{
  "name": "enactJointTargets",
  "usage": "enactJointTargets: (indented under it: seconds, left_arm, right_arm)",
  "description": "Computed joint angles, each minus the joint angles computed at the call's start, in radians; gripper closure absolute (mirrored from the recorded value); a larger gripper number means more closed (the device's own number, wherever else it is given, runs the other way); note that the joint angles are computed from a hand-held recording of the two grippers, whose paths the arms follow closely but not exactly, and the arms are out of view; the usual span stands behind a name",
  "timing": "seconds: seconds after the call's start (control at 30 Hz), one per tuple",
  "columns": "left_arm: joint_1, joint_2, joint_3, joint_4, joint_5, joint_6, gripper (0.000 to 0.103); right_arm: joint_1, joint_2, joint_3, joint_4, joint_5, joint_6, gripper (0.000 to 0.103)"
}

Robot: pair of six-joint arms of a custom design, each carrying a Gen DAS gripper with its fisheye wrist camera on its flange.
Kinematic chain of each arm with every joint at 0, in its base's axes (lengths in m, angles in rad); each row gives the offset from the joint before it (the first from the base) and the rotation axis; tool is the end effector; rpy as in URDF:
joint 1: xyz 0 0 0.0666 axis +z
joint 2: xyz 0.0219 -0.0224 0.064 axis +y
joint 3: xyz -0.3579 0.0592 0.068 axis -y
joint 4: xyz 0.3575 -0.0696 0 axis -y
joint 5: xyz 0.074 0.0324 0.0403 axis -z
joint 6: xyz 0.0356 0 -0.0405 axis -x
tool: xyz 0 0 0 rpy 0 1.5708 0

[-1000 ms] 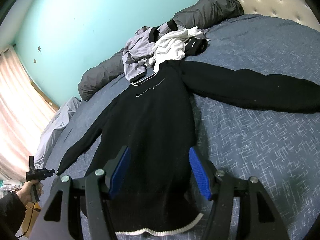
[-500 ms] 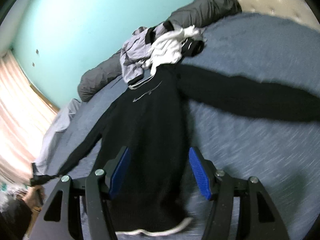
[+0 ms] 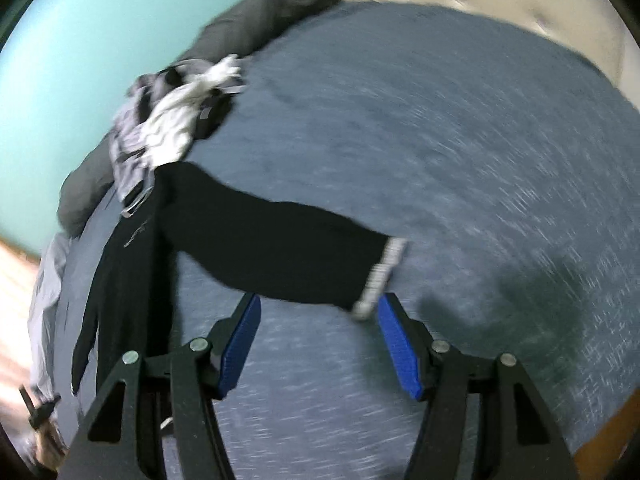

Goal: Fold clothes
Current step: 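Pull the sleeve outward with the left tool and release while the right tool grasps the other cuff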

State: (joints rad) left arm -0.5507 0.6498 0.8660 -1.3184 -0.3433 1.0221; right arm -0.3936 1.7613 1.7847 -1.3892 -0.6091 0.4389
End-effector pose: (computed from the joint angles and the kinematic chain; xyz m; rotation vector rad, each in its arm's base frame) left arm 0.1557 -0.0820 0.3819 -0.7038 2.4748 -0.1195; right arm 0.5014 -0.1866 0.3764 -0.1451 2.6361 0.6489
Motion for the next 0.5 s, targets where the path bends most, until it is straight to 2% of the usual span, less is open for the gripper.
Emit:
enactJointTargets:
  seconds: [0.13,0.27,0.37,0.43,0.47,0.5]
  left_arm:
    - [-0.062,0.047,0.016,0.042,0.009,0.044,0.098]
    - [-0.129,0.103,0.054,0.042,-0.006,0.080,0.097]
    - [-0.157,0.156,0.088,0.037,-0.020,0.074,0.096]
    - [-0.172,0.186,0.109,0.036,-0.028,0.071,0.095]
    - [-0.175,0.196,0.118,0.037,-0.029,0.069,0.095]
    - [-0.178,0.203,0.126,0.039,-0.029,0.065,0.095]
  right_arm:
    - [-0.014,0.055,0.026,0.003,-0.012,-0.037,0.041]
    - [0.002,0.085,0.029,0.021,-0.015,-0.051,0.041]
    - [0.024,0.095,0.026,0.037,-0.017,-0.042,0.041]
    - [0.041,0.091,0.014,0.059,0.009,-0.025,0.059]
    - [0.047,0.090,0.011,0.065,0.020,-0.017,0.083]
    - [0.049,0.090,0.010,0.069,0.023,-0.015,0.088]
